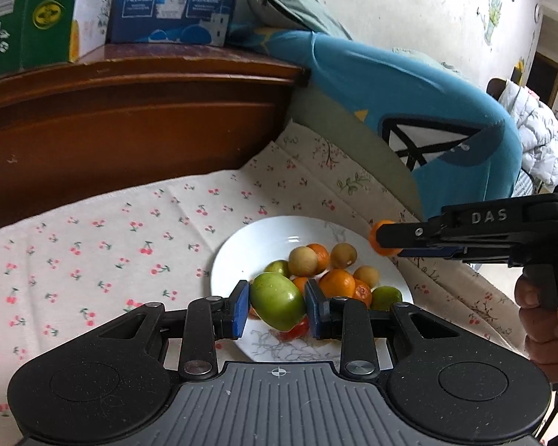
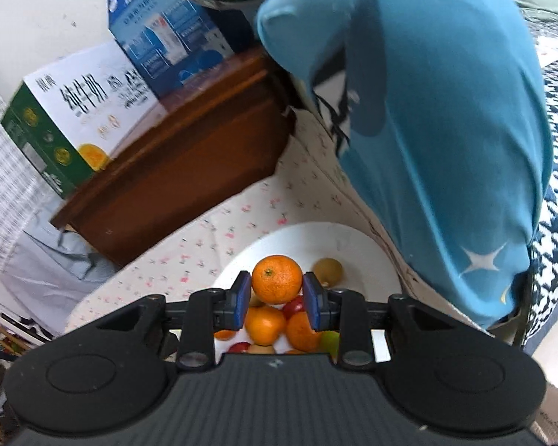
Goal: Organize fruits
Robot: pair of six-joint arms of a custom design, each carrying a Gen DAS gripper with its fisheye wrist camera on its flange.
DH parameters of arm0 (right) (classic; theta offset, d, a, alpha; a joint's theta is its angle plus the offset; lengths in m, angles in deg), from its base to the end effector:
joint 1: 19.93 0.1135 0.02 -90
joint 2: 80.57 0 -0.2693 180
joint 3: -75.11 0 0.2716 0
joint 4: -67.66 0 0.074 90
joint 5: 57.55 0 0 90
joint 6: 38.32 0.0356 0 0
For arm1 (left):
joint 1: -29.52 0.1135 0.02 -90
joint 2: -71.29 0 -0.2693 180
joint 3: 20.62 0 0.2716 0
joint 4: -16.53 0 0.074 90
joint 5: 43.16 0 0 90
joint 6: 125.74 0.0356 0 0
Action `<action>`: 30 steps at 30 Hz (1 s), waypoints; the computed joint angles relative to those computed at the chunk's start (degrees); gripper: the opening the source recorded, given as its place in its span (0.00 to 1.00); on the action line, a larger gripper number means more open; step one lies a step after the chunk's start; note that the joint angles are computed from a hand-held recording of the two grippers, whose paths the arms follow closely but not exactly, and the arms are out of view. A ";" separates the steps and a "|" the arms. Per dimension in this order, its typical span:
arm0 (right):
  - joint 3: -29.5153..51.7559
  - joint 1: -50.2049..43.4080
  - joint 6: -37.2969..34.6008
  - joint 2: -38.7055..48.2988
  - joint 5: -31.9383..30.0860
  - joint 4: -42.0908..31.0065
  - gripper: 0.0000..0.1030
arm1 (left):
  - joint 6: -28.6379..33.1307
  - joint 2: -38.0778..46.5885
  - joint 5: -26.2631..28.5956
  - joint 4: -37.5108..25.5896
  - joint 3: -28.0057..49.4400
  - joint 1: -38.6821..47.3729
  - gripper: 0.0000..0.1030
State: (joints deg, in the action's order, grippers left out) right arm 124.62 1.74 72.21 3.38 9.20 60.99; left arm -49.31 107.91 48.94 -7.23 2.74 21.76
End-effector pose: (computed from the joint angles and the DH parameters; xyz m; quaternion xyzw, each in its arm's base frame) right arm 0.2699 0.1224 0.1575 -0.0923 0.8908 0.3171 0.3121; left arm 0.1541 -0.0223 0.1459 -0.0372 0.8941 -0.0987 0.4352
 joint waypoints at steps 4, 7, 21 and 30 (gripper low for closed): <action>0.57 0.63 0.43 1.81 0.84 0.27 0.29 | -0.39 4.68 -1.06 3.91 -0.11 -1.60 0.28; 1.24 1.29 0.94 3.28 1.59 0.47 0.29 | -0.71 7.62 -1.68 6.01 -0.05 -2.47 0.28; 1.82 1.64 3.09 3.24 3.93 -0.05 0.39 | -3.04 8.39 -10.83 3.01 1.85 -10.41 0.64; 1.76 2.84 3.39 -1.32 7.61 -3.89 0.57 | -5.48 2.38 -16.54 -8.44 5.39 -14.71 0.85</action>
